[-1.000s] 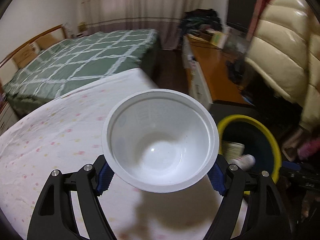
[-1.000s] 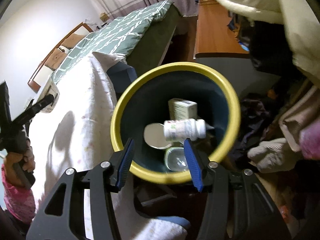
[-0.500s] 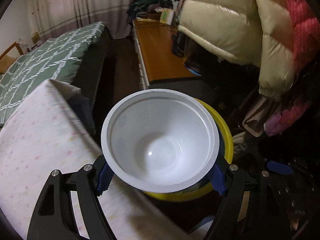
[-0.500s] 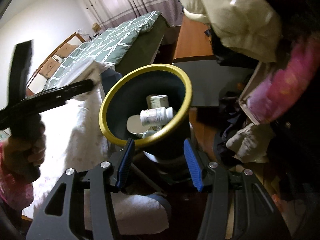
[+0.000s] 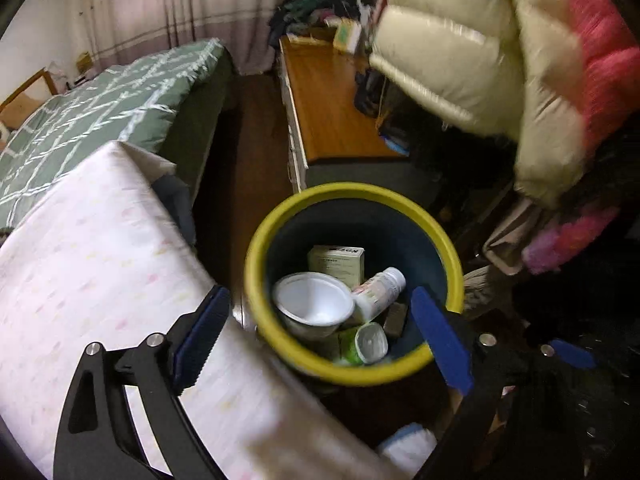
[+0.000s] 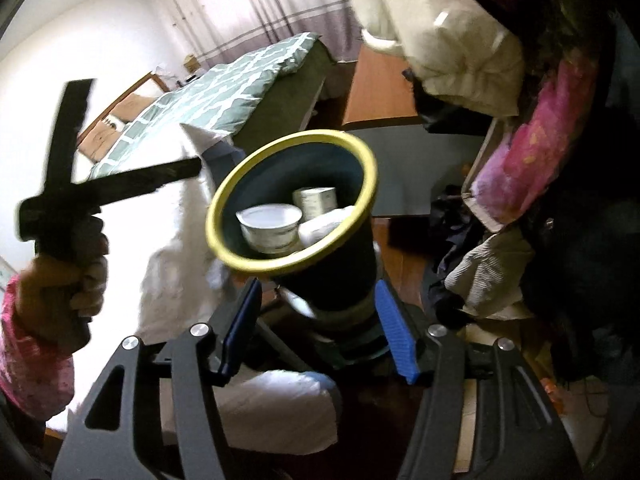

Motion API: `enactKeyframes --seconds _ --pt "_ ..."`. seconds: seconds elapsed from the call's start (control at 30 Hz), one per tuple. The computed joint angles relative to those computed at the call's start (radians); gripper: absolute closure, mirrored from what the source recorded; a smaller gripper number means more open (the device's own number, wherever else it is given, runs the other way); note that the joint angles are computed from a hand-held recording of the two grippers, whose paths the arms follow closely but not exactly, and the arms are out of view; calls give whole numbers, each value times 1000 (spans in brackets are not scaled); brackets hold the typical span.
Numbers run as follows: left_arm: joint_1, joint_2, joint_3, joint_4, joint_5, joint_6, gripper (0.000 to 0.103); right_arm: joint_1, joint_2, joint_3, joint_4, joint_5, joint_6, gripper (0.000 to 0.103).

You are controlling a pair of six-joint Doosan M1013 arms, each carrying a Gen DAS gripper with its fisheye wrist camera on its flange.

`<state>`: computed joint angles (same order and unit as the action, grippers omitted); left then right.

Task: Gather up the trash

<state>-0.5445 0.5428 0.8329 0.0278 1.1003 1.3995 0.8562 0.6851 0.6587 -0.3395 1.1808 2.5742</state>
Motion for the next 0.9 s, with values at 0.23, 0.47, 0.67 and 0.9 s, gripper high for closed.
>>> enactKeyframes --seconds 0.23,0.47,0.67,0.9 --pt "17 -298 364 146 -256 -168 5 50 45 -108 -50 23 -70 45" --pt "11 -563 665 453 -306 -562 5 112 97 -239 -188 76 -115 36" --pt "-12 -702 791 653 -228 -796 5 166 152 -362 -323 134 -175 32" --pt "-77 -773 846 772 -169 -870 5 202 137 -339 -409 110 -165 26"
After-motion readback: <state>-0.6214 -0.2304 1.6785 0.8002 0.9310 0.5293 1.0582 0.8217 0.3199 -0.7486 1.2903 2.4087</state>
